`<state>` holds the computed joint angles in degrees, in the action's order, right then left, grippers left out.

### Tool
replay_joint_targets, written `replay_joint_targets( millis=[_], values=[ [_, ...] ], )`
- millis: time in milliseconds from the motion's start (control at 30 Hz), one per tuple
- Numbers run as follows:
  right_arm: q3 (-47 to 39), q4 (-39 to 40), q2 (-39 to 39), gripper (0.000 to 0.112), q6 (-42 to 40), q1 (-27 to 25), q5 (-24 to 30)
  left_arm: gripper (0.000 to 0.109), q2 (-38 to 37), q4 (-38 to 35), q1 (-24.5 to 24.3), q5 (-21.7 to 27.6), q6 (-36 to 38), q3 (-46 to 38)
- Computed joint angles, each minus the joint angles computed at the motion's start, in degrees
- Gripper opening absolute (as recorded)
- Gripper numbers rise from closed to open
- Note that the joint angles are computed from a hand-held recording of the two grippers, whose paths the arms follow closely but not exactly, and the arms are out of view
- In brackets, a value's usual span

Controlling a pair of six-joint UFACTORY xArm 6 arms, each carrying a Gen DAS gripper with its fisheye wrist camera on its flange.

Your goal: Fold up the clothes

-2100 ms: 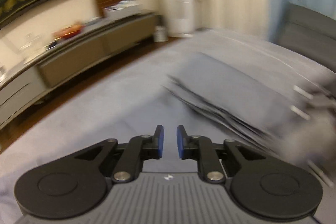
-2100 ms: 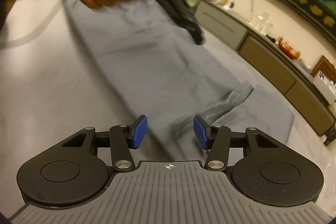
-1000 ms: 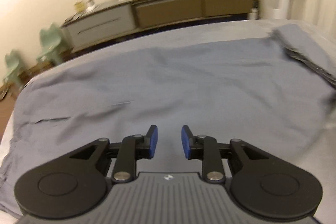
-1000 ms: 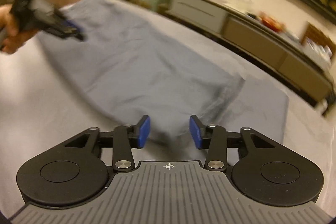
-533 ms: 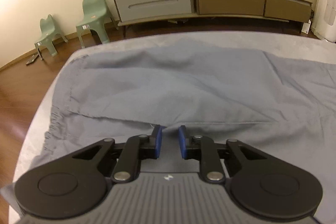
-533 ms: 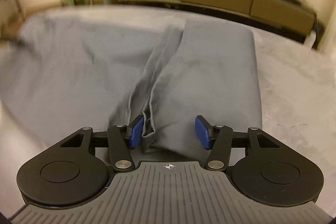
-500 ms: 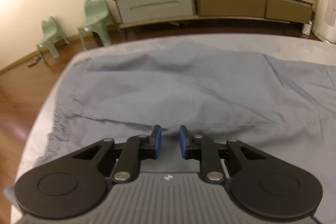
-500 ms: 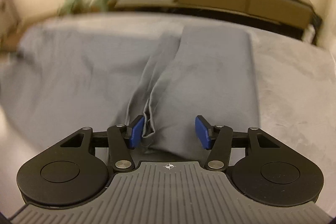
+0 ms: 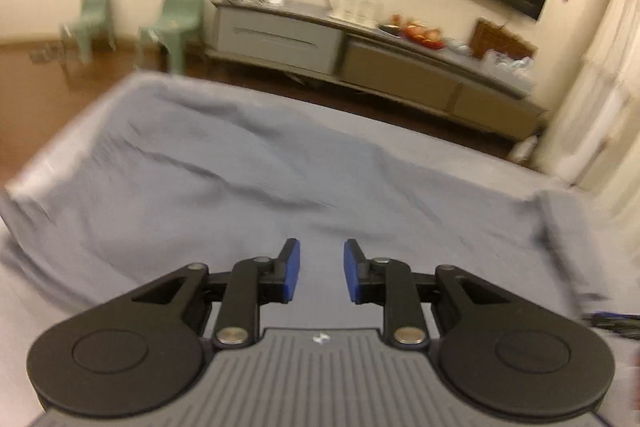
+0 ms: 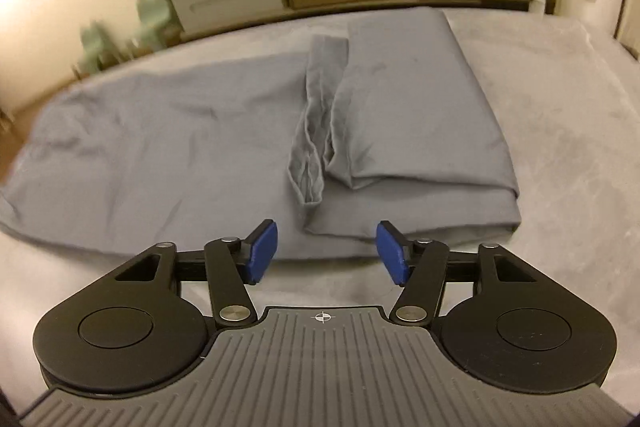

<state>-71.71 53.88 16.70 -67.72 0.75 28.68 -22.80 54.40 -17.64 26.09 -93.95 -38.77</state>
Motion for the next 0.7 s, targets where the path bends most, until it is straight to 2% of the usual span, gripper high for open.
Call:
replay_joint_targets(
  millis=[67,133,233,300,333,367,400,467,500,567,633,700],
  values=[
    [2.00,5.14,-1.66,0.060,-6.68,3.51,-9.00,0.027,0.98,-0.84,-0.77,-2.07,-1.41,-1.09],
    [0.70,8.36,-0.51,0.060,-9.32,5.16,-12.46,0.028,2.90,-0.84,-1.62,-2.92,-1.86,-3.39],
    [-3.03,3.25,5.09,0.052,-7.25,7.61,-18.87,0.029,8.30,-0.49,-2.57,-2.84,-0.49,-9.24],
    [-6.36,3.96,8.42,0.051,-10.44,7.86,-19.30,0.029,12.43,-0.51,-2.54,-4.77,-0.67,-12.90],
    [-7.94,3.93,9.88,0.047,-11.39,7.70,-18.25,0.029,14.41,-0.40,-2.94,-5.35,-0.63,-14.73],
    [-8.95,1.98,11.01,0.034,-10.17,7.30,-17.33,0.029,16.43,-0.10,-3.31,-5.58,-0.15,-16.55],
    [-10.02,2.21,12.13,0.027,-10.98,7.00,-16.42,0.029,18.48,0.17,-3.53,-5.71,0.63,-18.38],
    [-10.50,8.28,12.36,0.006,-17.75,6.22,-13.40,0.029,21.62,1.82,-4.75,-4.77,0.48,-20.85],
    [-10.17,9.33,12.07,0.002,-20.68,6.56,-13.61,0.029,22.78,2.11,-5.38,-3.91,0.85,-21.84],
    [-8.22,12.27,9.24,0.000,-27.46,6.98,-12.92,0.029,24.45,3.81,-6.11,-3.78,1.22,-23.14],
    [-5.64,13.81,6.11,0.000,-31.33,6.30,-10.13,0.029,25.69,3.02,-6.95,-3.31,3.19,-24.12],
    [-3.20,14.41,3.94,0.000,-33.68,5.80,-8.68,0.031,26.57,3.85,-7.29,-4.88,4.08,-24.25]
  ],
)
